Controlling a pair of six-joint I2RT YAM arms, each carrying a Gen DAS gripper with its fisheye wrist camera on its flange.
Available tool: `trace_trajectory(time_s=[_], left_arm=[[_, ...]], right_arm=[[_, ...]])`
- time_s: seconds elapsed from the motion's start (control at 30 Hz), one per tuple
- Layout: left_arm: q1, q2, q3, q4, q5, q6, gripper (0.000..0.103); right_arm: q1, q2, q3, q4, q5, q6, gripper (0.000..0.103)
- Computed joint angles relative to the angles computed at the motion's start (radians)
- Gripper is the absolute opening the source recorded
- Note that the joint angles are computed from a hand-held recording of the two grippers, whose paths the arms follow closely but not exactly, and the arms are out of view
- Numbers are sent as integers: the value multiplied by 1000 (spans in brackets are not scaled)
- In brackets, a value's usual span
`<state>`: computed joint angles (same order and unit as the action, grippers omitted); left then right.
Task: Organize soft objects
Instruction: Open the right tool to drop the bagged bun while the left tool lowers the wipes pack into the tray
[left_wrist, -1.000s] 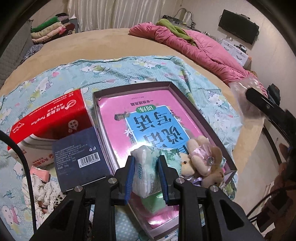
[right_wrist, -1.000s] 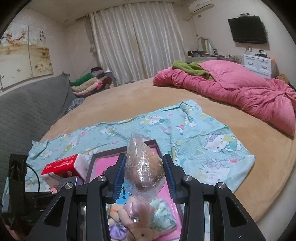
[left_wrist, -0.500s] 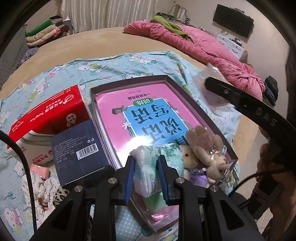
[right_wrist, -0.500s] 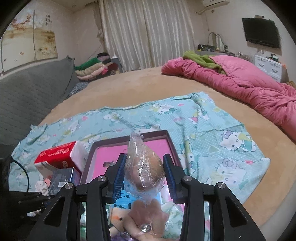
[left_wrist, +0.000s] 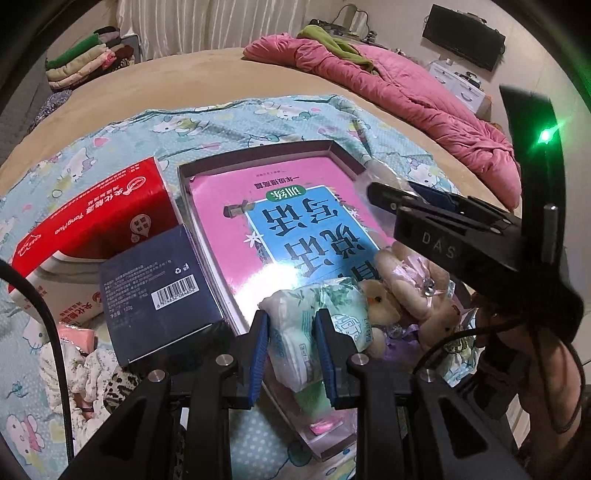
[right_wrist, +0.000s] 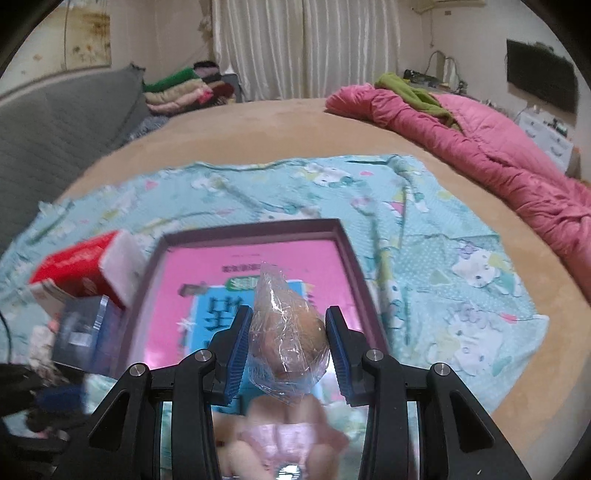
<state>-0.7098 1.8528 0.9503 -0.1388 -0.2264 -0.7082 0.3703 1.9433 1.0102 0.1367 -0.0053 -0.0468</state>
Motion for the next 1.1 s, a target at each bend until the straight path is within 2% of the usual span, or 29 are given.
trace_trajectory(time_s=[0.17,0.47,0.77,0.87,1.1], left_arm=[[10,18,21,-6,10,3,26],[23,24,19,8,27,0,26],[29,18,9,23,40,-6,26],[32,14,4,28,48,-11,26],[43,10,-9,46,74,-26,27]], right_arm=[[1,40,24,-19,45,-24,42],[-18,97,60,-66,-91,10,46],[-11,67,35,-60,-146,20,52],[-13,47,20,-49,-162,28,60],[-35,-22,-36,-10,-174,60,63]])
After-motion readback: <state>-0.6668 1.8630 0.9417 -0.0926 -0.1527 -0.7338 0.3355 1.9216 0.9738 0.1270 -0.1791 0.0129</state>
